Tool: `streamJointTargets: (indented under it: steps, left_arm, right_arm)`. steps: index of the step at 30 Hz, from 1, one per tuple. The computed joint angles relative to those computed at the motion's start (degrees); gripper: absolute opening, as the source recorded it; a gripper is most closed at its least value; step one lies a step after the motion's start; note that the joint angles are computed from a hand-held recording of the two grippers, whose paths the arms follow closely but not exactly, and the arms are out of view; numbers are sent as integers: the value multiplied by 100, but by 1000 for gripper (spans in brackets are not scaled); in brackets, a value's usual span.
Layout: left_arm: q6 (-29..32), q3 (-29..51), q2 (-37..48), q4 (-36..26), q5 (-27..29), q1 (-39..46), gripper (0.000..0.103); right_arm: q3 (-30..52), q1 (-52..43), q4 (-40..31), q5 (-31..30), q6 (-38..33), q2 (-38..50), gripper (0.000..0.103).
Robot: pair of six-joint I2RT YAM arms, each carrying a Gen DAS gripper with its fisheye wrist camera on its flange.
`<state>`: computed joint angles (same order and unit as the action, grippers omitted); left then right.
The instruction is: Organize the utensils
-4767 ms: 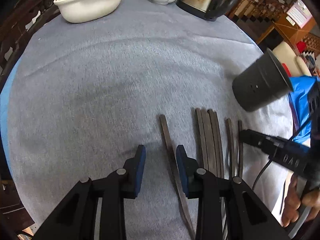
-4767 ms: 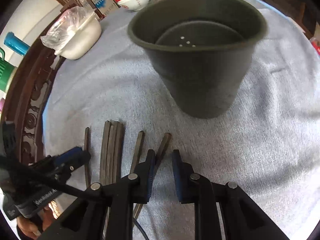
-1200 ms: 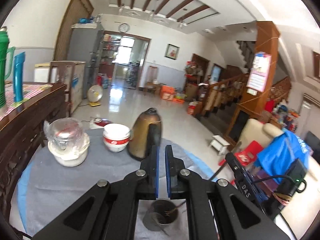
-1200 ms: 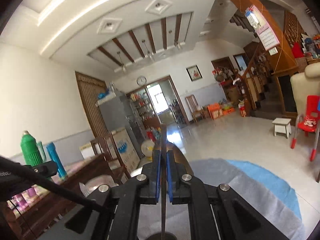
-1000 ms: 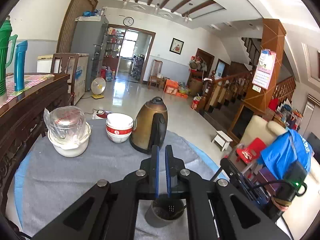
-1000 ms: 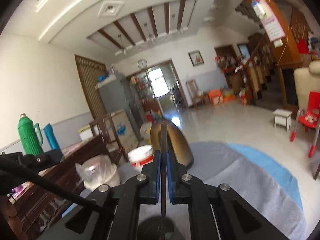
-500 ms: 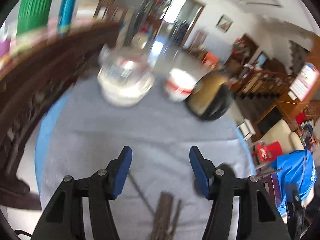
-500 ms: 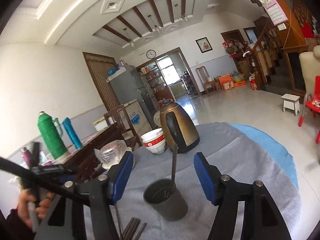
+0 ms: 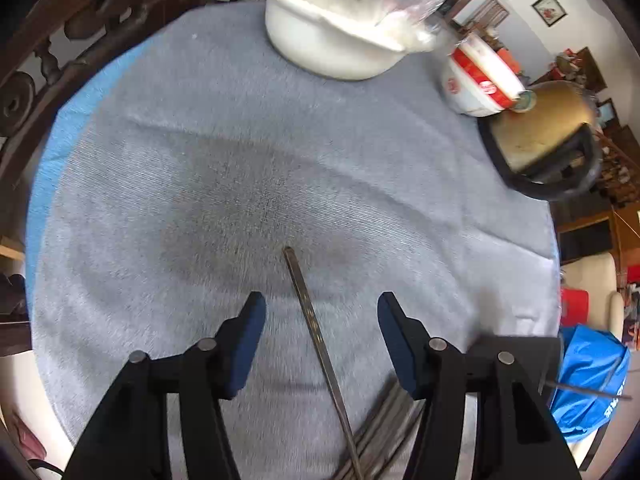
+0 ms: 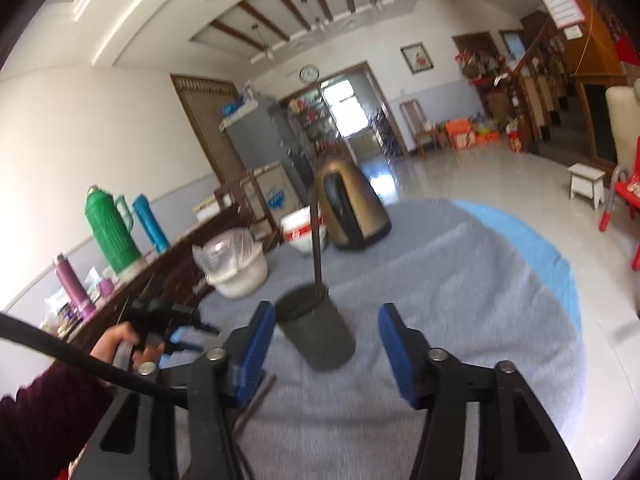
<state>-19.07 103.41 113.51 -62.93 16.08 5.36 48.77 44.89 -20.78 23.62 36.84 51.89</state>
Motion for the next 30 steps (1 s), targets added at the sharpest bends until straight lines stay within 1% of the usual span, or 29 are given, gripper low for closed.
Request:
streamJointTargets:
  steps: [1, 2, 5, 6, 7, 9, 11, 12, 14, 15, 18, 20, 21, 26, 30]
  left_arm:
    - [-30, 117, 128, -48, 5, -6, 52]
    - [-93, 223, 267, -88, 18, -13, 45]
    - [-214, 346, 561, -90, 44, -42, 32]
    - [-239, 387, 654, -69, 66, -62, 30]
    - [-283, 259, 577, 127, -27, -91, 27]
    - [-245, 249, 596, 206, -71, -125, 21]
    - [-251, 182, 577, 294, -80, -120, 7]
    - [-239, 60, 520, 409, -80, -117, 7]
    - [-185, -14, 478, 492, -42, -81, 7]
    - [-184, -103, 411, 529, -27, -69, 7]
    - [-92, -560, -96, 706, 118, -20, 6]
    - [-14, -850, -581, 787, 236, -13, 6]
    - [8, -956, -887, 809, 399, -12, 6]
    - [202, -807, -1967, 574, 471, -242, 6]
    - [290, -177, -2548, 281, 443, -550, 6]
  right_arm:
    - [-42, -2, -9, -129, 25, 65, 46]
    - [-87, 5, 1, -253, 21, 145, 40]
    - [-215, 9, 117, -617, 64, 336, 40]
    - [-249, 28, 150, -670, 98, 389, 40]
    - [-261, 43, 178, -724, 115, 466, 40]
    - [-270, 100, 211, -761, 126, 615, 40]
    - [-270, 143, 278, -832, 153, 736, 37]
    - [-234, 167, 292, -878, 156, 825, 36]
    - [-156, 235, 265, -852, 147, 967, 30]
    - [-120, 244, 272, -887, 157, 1017, 29]
    - [-111, 257, 332, -1046, 200, 1075, 29]
    - [-42, 357, 279, -963, 196, 1129, 29]
    - [-12, 403, 273, -941, 198, 1162, 29]
    - [116, 506, 191, -902, 353, 1344, 29]
    - [110, 528, 160, -859, 497, 1363, 29]
